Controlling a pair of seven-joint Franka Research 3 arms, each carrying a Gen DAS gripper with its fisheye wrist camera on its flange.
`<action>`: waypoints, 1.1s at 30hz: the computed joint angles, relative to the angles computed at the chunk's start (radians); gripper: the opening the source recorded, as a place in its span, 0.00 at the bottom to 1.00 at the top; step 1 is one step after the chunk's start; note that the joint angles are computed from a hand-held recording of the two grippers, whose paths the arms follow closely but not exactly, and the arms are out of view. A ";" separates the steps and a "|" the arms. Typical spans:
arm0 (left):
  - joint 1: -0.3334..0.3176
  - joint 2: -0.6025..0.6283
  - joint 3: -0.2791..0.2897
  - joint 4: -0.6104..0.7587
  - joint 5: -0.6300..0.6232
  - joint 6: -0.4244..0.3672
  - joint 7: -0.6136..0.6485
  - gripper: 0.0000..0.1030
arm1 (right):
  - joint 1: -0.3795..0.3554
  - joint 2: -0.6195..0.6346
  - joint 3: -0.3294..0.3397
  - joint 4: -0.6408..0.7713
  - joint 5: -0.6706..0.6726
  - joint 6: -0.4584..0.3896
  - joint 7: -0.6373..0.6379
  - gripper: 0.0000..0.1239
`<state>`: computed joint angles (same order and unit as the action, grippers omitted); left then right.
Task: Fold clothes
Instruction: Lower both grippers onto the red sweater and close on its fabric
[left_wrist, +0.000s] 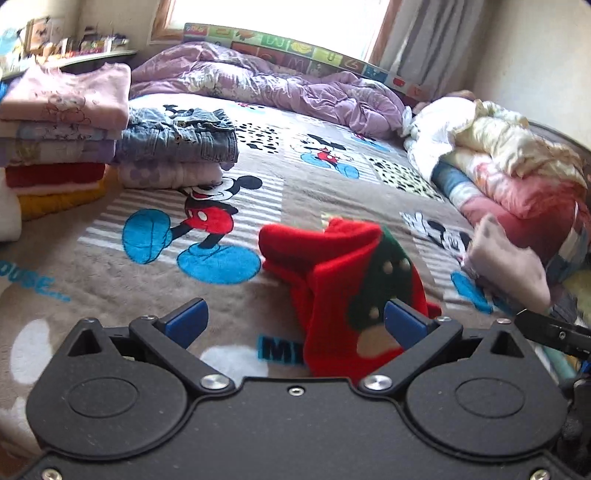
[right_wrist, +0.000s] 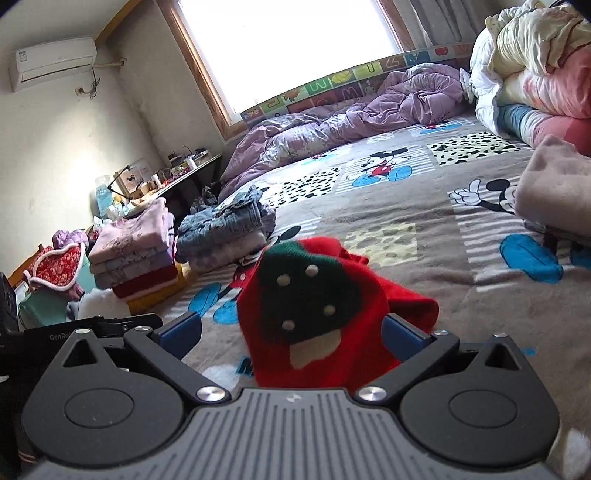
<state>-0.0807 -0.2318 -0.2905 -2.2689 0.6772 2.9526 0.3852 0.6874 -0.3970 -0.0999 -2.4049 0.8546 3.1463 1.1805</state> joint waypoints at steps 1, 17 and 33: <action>0.007 0.020 0.002 0.015 0.002 0.010 -0.008 0.99 | 0.052 0.020 -0.053 0.023 0.029 0.012 -0.040 0.83; 0.024 0.373 0.042 0.284 -0.486 0.144 0.356 0.94 | 0.201 0.500 -0.434 0.552 0.721 -0.308 -0.595 0.83; 0.401 0.641 -0.420 0.447 -1.079 0.107 1.078 0.91 | -0.181 0.885 -0.264 0.882 0.729 -0.813 -0.373 0.83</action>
<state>0.3206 0.4089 -0.7109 -1.8224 -0.4014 3.0591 1.4630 0.5060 0.4879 -0.3635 -1.5225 1.5837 2.3336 0.8071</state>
